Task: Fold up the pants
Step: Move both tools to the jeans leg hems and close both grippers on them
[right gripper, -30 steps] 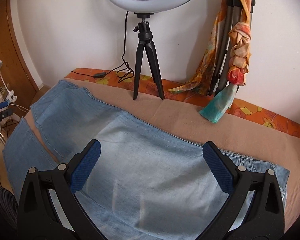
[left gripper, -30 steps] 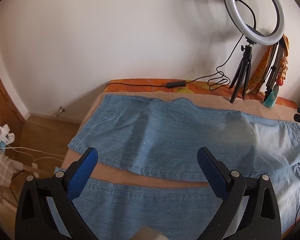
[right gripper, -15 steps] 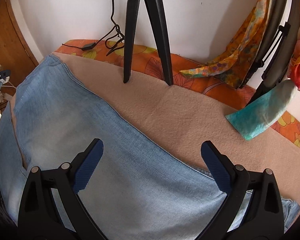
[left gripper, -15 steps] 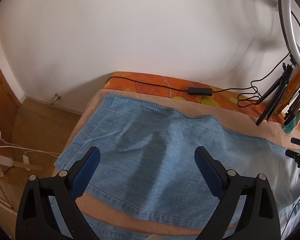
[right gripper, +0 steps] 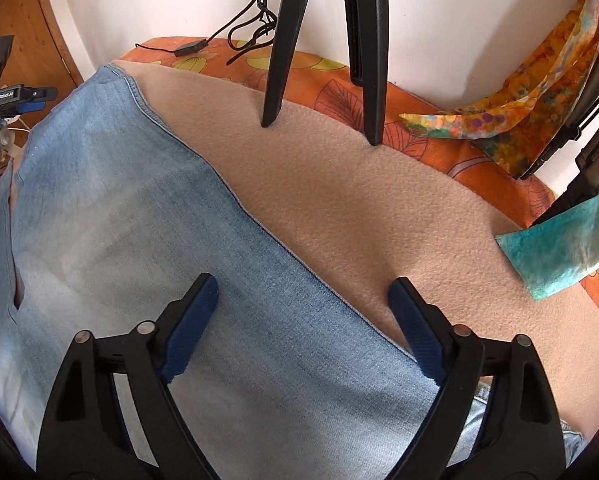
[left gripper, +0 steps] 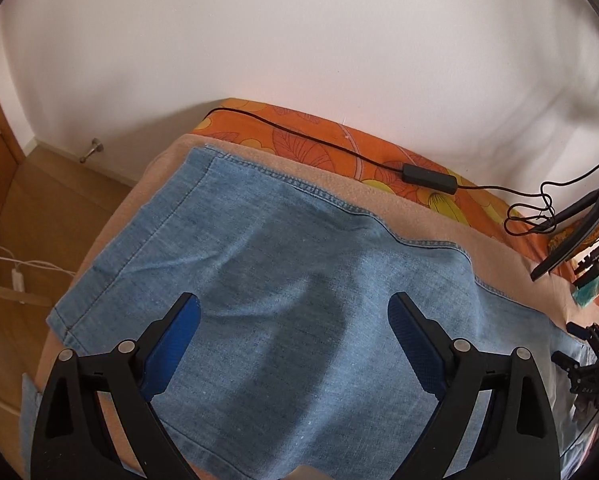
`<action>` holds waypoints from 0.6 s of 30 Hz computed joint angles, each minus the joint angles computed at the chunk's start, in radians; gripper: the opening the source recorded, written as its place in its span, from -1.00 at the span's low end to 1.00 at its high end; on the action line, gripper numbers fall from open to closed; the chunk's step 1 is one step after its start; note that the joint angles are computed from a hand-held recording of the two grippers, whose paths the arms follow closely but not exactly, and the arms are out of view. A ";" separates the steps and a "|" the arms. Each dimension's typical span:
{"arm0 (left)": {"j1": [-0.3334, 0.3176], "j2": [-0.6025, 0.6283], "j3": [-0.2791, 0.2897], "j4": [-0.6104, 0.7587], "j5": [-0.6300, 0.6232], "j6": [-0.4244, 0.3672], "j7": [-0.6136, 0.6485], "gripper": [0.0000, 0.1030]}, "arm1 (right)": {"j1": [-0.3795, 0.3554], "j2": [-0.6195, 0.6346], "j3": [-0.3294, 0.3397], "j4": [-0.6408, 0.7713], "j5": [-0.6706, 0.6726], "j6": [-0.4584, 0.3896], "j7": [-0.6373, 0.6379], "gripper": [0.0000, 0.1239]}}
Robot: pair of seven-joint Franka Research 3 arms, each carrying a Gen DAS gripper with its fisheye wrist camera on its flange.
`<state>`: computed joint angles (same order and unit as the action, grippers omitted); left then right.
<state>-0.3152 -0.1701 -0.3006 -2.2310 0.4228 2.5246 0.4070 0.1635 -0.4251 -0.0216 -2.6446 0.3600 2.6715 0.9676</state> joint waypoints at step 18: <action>-0.014 0.193 0.022 0.222 -0.101 -0.008 0.040 0.83 | 0.021 -0.376 0.057 -0.160 -0.103 -0.002 0.113 -0.89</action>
<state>-0.3294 0.0226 -0.2784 -2.0093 0.3216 2.5163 0.4473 0.1849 -0.8010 0.0358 -2.8043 0.2573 2.6697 1.0806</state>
